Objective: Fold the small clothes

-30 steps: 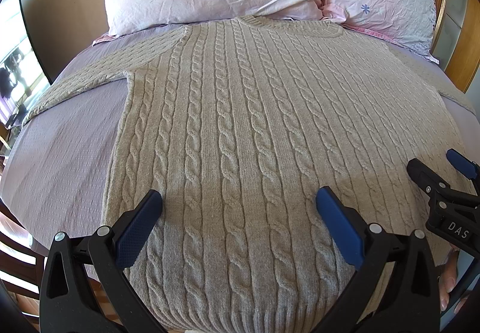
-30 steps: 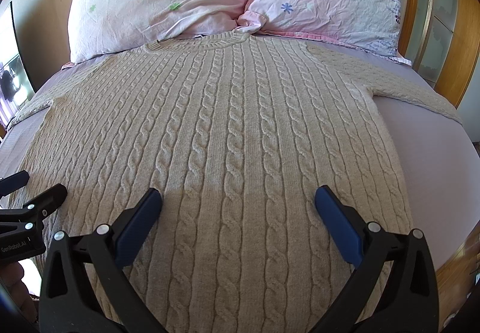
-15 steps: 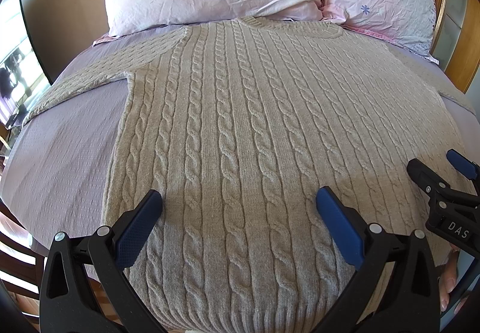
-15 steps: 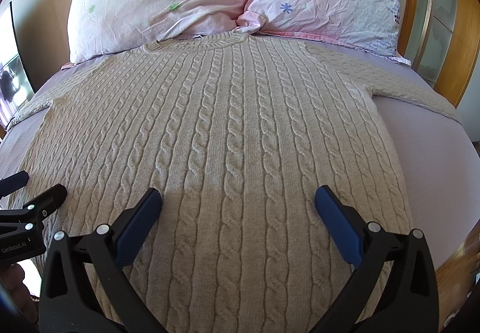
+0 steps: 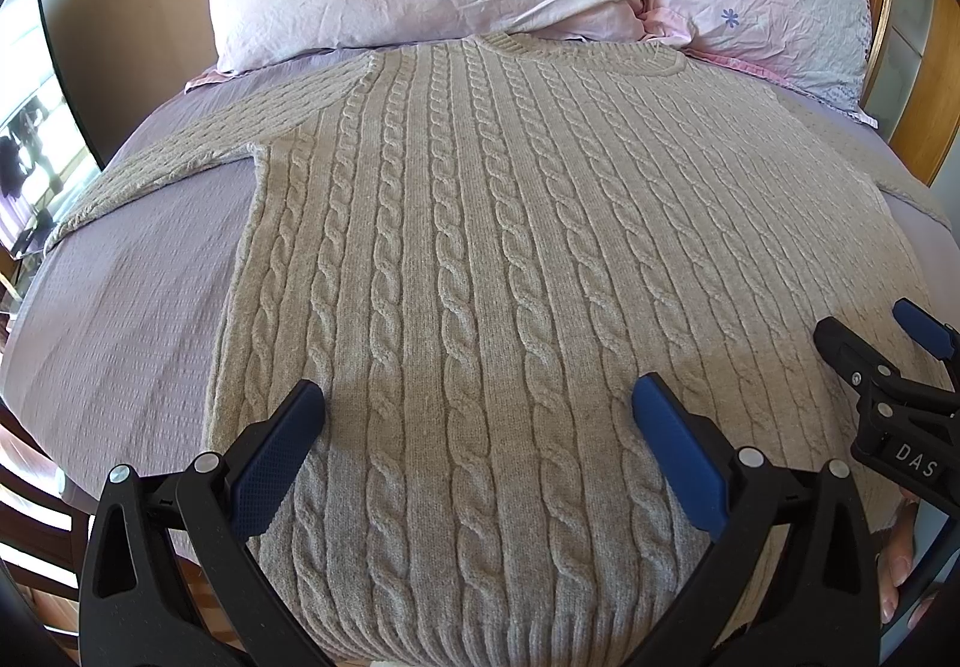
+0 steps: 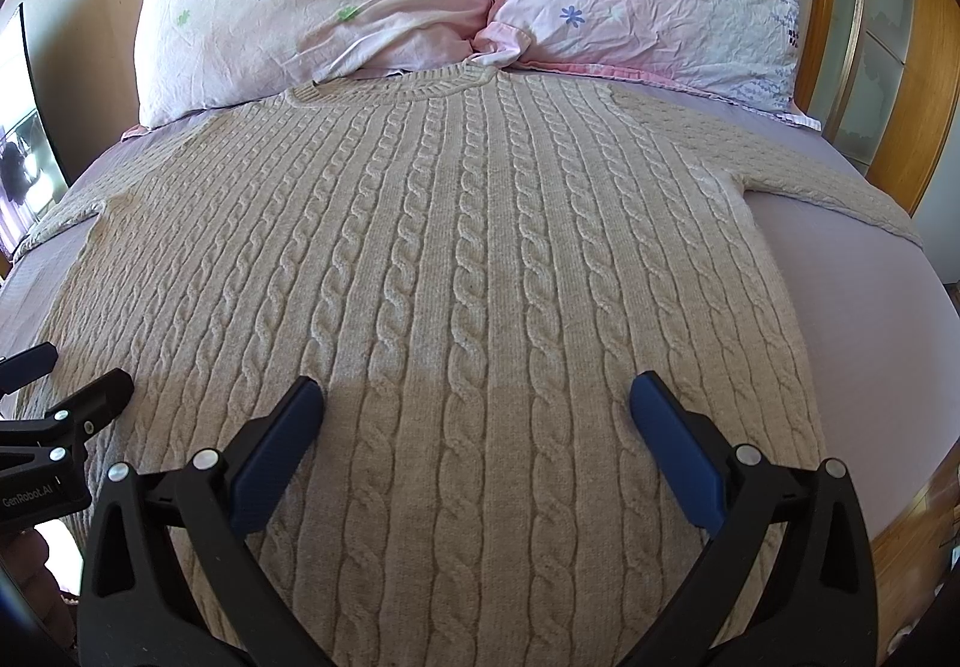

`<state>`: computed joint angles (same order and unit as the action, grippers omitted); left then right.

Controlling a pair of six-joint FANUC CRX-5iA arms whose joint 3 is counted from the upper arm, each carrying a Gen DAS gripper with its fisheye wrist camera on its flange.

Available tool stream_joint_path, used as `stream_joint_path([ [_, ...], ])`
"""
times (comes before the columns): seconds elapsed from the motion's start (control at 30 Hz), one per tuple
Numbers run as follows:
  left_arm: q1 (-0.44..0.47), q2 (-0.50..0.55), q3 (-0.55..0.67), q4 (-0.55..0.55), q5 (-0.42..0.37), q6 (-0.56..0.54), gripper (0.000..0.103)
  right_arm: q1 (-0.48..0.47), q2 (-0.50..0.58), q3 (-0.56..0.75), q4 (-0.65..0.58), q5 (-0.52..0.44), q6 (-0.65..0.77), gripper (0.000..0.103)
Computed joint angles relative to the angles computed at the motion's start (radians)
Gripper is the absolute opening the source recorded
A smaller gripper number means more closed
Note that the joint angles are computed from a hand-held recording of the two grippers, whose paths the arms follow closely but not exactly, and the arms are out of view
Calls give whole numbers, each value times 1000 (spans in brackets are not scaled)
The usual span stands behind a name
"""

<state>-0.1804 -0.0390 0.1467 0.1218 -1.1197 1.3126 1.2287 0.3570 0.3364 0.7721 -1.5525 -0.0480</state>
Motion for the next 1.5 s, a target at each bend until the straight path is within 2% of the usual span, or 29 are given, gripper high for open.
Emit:
stream_joint_path([
  [0.33,-7,33,47,-7,-36,-2,102,-7,-4,6,-29,6,35,101],
  [0.43,0,16,20,9,-11,-26,102,-12,-47,-63,-3,82,83,101],
  [0.5,6,12,13,20,-9,-44,102,-26,-128,-136,-25,168,107,101],
  [0.57,14,8,4,37,-3,-60,102,-30,-272,-314,79,255,-62,101],
  [0.6,14,6,1,37,1,-69,102,-35,-339,-392,138,266,-160,101],
  [0.7,27,-4,-20,72,48,-119,102,-77,-522,-566,229,158,-451,101],
  [0.73,39,-14,-40,105,85,-139,102,-100,-569,-603,226,133,-506,98],
  [0.83,101,-27,-101,272,189,-222,102,-208,-717,-705,170,114,-642,70],
  [1.0,198,0,-191,640,291,-374,102,-393,-843,-799,53,162,-768,55],
  [1.07,224,21,-174,653,306,-343,102,-428,-869,-845,57,210,-815,44],
  [1.1,236,29,-162,645,308,-328,102,-439,-867,-849,55,206,-818,41],
  [1.23,295,72,-100,607,291,-263,102,-515,-869,-876,33,279,-804,8],
  [1.3,331,98,-51,563,264,-206,102,-549,-836,-846,33,289,-774,7],
  [1.4,379,117,-22,535,279,-162,102,-489,-700,-708,174,187,-578,6],
  [1.43,391,118,-18,525,290,-152,102,-474,-663,-672,229,220,-521,6],
  [1.5,408,126,15,437,317,-72,102,-445,-567,-569,315,355,-373,6],
])
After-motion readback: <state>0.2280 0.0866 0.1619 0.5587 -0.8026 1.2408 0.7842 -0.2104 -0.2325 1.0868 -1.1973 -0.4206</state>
